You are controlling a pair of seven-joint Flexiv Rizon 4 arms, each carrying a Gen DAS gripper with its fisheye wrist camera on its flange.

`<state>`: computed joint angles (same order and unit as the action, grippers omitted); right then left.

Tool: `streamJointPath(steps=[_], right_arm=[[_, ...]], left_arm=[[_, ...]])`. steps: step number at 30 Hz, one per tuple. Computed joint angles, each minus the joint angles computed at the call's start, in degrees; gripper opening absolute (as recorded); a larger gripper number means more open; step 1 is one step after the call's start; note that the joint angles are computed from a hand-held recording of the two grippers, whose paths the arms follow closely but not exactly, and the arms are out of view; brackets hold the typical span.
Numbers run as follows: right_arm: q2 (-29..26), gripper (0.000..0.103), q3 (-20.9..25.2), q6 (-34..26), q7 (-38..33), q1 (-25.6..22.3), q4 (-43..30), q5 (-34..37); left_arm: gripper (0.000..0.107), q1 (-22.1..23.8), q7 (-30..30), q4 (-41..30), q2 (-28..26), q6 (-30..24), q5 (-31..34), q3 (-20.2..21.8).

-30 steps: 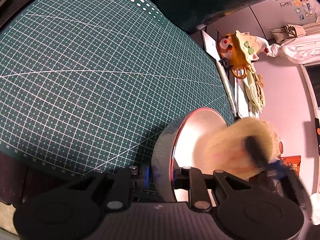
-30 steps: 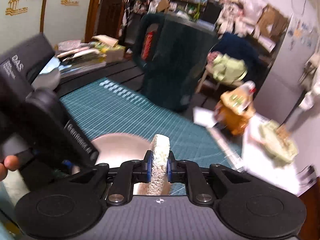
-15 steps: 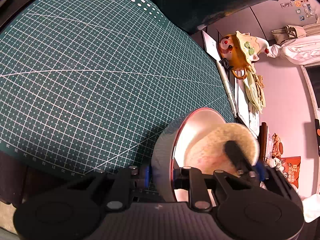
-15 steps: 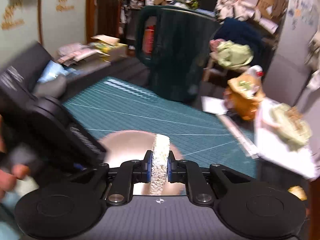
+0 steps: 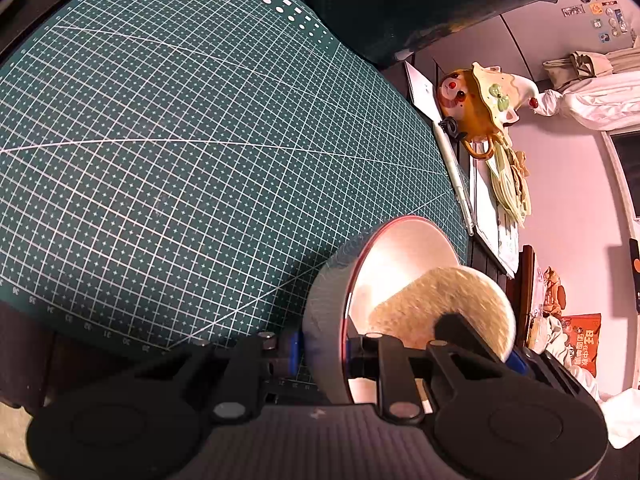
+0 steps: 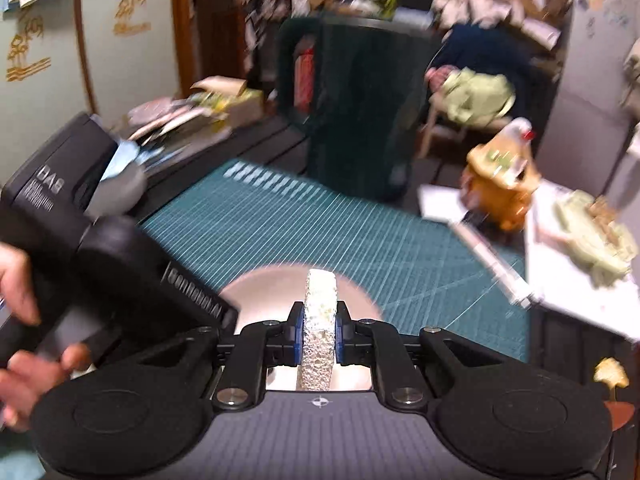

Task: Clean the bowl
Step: 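Scrub the bowl's inner base in circles with the right gripper while the left gripper holds the bowl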

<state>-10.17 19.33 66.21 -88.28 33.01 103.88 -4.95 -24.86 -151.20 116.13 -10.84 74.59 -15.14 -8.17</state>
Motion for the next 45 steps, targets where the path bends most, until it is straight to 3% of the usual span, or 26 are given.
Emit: streamJointPath(steps=[6,10,16,19,24,31,34,36,40,42,45], right_arm=[[1.01,0.013,2.61,-9.64,-8.73,-3.38,-4.90,15.54],[1.30,0.013,1.35,-8.33,-8.06,-2.11,-4.17,15.25],[-0.04,0.013,-0.21,-5.12,-0.74,-0.98,-3.55,12.30],[-0.20,0.013,0.65,-5.53,-2.89,-1.72,-3.15,12.28],[-0.42,0.031,0.54,-6.38,-3.35,-2.09,-4.01,13.11],[-0.95,0.037,0.25,-4.78,-2.29,-2.25,-4.66,12.62],[-1.51,0.035,0.29,-4.81,-0.96,-2.41,-5.26,13.21],[-1.59,0.013,-0.41,-3.43,1.18,-1.76,-4.51,10.93],[-0.89,0.012,-1.13,2.79,5.07,-1.27,-1.64,6.70],[-0.71,0.012,-0.03,7.66,4.14,-2.19,-0.70,8.51],[-1.20,0.012,1.65,9.02,1.32,-3.11,-0.77,10.12]], left_arm=[[0.020,0.02,-0.07,-0.04,0.07,-0.12,0.03,-0.03],[0.020,0.02,-0.12,-0.06,0.12,-0.20,0.05,-0.04],[0.020,0.06,-0.11,-0.23,0.14,-0.50,0.23,-0.02],[0.019,0.03,0.03,0.18,0.40,-0.34,0.16,-0.06],[0.019,-0.01,0.56,2.05,1.51,0.43,-0.35,-0.27],[0.019,-0.15,0.70,3.91,2.97,0.78,-0.61,-0.36],[0.019,-0.05,0.44,3.07,2.39,0.48,-0.30,-0.34],[0.019,0.04,0.19,1.50,1.47,-0.28,0.18,-0.25],[0.018,-0.02,0.11,1.72,1.65,-0.06,0.12,-0.26],[0.018,-0.01,0.23,1.60,1.61,-0.12,0.08,-0.28],[0.018,-0.02,0.31,1.64,1.70,-0.17,0.01,-0.27]])
